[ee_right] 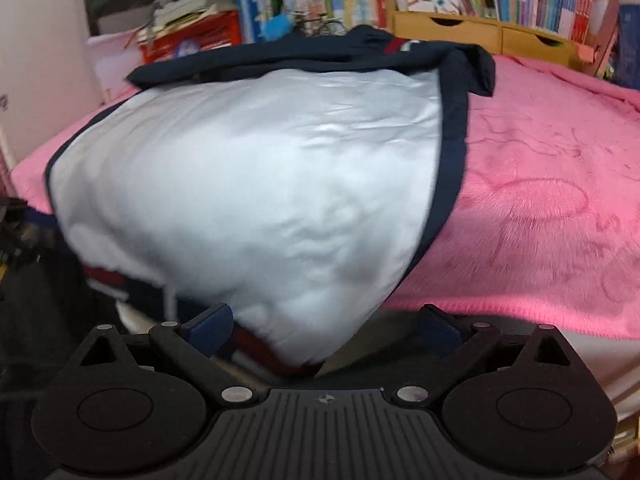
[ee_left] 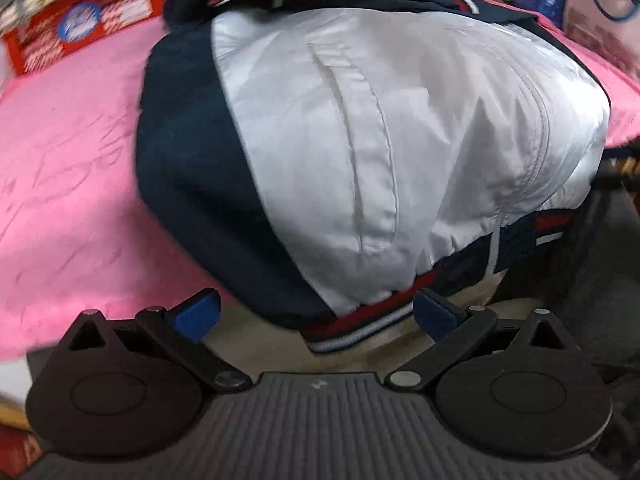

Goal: Fold clothes

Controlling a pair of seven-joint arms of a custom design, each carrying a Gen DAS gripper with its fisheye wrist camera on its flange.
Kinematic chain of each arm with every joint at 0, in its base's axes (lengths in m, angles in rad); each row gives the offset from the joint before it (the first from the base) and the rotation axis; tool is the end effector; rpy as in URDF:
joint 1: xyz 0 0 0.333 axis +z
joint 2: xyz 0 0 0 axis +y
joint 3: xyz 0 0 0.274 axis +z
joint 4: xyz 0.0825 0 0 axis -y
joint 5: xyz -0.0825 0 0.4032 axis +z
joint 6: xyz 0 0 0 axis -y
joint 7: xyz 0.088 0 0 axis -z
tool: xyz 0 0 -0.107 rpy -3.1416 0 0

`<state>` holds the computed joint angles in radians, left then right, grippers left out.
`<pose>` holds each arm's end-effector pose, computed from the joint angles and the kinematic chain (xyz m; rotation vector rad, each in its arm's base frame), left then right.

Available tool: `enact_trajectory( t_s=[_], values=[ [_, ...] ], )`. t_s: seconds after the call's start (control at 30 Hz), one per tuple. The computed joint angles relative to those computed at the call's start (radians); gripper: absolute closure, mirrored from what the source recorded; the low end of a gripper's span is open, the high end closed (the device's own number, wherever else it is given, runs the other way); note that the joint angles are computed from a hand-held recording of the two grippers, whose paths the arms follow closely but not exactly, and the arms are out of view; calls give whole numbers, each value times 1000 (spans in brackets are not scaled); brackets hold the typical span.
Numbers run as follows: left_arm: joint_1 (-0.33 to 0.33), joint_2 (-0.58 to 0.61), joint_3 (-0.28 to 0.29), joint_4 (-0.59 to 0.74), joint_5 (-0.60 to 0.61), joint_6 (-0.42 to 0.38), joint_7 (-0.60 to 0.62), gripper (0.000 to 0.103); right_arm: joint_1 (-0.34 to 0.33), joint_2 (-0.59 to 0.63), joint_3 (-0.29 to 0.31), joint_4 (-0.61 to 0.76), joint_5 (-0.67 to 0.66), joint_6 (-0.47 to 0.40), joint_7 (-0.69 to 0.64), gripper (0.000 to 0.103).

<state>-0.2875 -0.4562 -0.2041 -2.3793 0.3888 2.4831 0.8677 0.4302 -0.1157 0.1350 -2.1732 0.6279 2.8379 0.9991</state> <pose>0.4316 -0.2389 0.5045 -1.7893 1.8568 -0.5947 0.5040 0.2855 0.4760 -2.0576 1.0651 -0.3137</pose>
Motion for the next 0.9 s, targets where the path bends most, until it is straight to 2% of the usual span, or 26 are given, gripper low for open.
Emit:
enact_trajectory(
  t_s=[0.13,0.23,0.27,0.3,0.33,0.37,0.4,0.43,0.47,0.5,0.53,0.57,0.6,0.67,0.73,0.8,0.83,0.87,0.9],
  values=[
    [-2,40,16,-7,13,76,60,0,0,100,-19,112,147,-80,-103,3],
    [18,76,9,-8,36,133,61,0,-19,141,-14,163,285,-159,-170,4],
    [28,88,3,-8,52,155,50,0,-27,147,-12,173,333,-192,-189,11],
    [40,101,-4,-5,70,177,32,0,-35,145,-12,176,373,-232,-197,22],
    [45,111,-5,-3,76,195,19,0,-40,140,-11,176,401,-263,-198,28],
    [44,112,-2,-6,71,211,11,2,-42,127,-9,166,400,-279,-187,41],
    [31,102,10,-14,46,219,24,11,-44,110,-11,156,394,-308,-181,56],
    [-2,82,38,-25,-12,217,70,18,-47,88,-15,146,396,-345,-178,59],
    [-57,45,87,-49,-104,226,152,33,-53,57,-24,133,415,-403,-182,59],
    [-122,-13,145,-92,-202,269,245,37,-58,28,-35,121,432,-460,-185,59],
    [-199,-79,212,-141,-281,330,327,37,-62,-2,-50,111,464,-524,-191,59],
    [-244,-140,244,-180,-349,383,397,36,-67,-32,-74,104,534,-604,-206,59],
    [-254,-187,246,-199,-347,429,408,34,-69,-48,-93,109,601,-659,-218,59],
    [-198,-218,202,-182,-291,502,373,29,-72,-51,-117,150,734,-706,-255,59],
    [-128,-188,174,-124,-236,595,329,22,-75,-41,-130,203,859,-730,-278,59],
    [-26,-106,132,-31,-178,670,263,20,-77,38,-108,334,920,-633,-261,58],
    [61,-54,88,34,-76,685,145,17,-74,100,-86,421,899,-544,-215,57],
    [148,3,38,115,28,655,15,13,-63,167,-62,508,826,-416,-144,55],
    [236,63,-25,203,62,597,-53,12,-57,238,-30,596,702,-280,-33,54]
  ],
)
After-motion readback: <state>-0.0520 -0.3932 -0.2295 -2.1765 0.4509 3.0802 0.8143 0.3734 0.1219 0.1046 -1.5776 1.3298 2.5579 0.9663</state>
